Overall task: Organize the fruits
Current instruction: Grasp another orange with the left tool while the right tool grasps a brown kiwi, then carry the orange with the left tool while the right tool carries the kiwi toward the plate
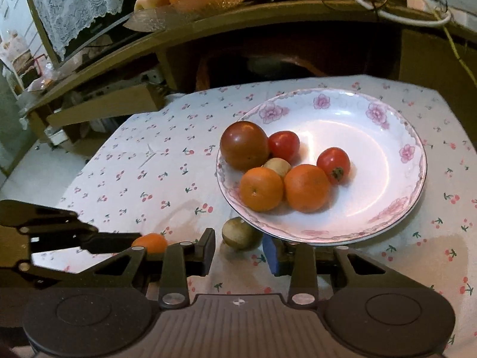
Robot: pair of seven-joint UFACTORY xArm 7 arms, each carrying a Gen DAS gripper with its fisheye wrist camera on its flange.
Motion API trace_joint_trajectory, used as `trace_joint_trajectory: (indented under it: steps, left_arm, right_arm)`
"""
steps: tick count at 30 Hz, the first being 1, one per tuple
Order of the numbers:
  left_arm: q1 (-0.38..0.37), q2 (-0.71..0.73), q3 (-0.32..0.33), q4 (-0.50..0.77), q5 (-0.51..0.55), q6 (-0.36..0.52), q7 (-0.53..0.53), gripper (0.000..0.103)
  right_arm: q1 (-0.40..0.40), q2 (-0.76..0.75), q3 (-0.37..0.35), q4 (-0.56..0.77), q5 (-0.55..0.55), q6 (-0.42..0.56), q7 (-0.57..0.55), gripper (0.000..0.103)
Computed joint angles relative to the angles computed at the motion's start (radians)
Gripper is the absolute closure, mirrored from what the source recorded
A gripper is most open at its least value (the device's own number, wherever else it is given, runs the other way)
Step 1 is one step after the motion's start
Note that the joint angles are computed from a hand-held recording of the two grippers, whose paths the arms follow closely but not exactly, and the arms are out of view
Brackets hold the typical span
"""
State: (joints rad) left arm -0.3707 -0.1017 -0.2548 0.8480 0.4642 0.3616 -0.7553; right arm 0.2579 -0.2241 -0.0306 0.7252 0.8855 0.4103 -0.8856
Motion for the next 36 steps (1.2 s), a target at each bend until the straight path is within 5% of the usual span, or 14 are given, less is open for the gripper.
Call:
trace_joint_trajectory:
  steps: [6,17,23,27,36]
  left_arm:
    - [-0.001,-0.006,0.006,-0.012,-0.026,-0.021,0.009,0.067]
    - [-0.036,-0.022,-0.025,-0.01,-0.12,-0.012,0.118,0.067]
    - [-0.031,0.008,-0.03,0.034,-0.014,0.06,0.003,0.066]
    - [-0.031,0.022,-0.019,0.055,0.03,0.077,-0.06,0.057]
    - [-0.057,0.095,0.01,0.106,0.046,0.067,-0.065,0.053]
  right_arm:
    - [0.004,-0.012,0.029,-0.029,-0.082,-0.082,0.092,0.077]
    - [-0.103,-0.267,-0.03,-0.143,-0.483,0.202,0.239,0.078]
    - [-0.073,-0.31,-0.086,-0.193,-0.463,0.178,0.204,0.076]
    - [-0.04,-0.286,-0.106,-0.182,-0.432,0.154,0.156,0.073]
    - [-0.045,-0.255,-0.093,-0.156,-0.415,0.167,0.115,0.07]
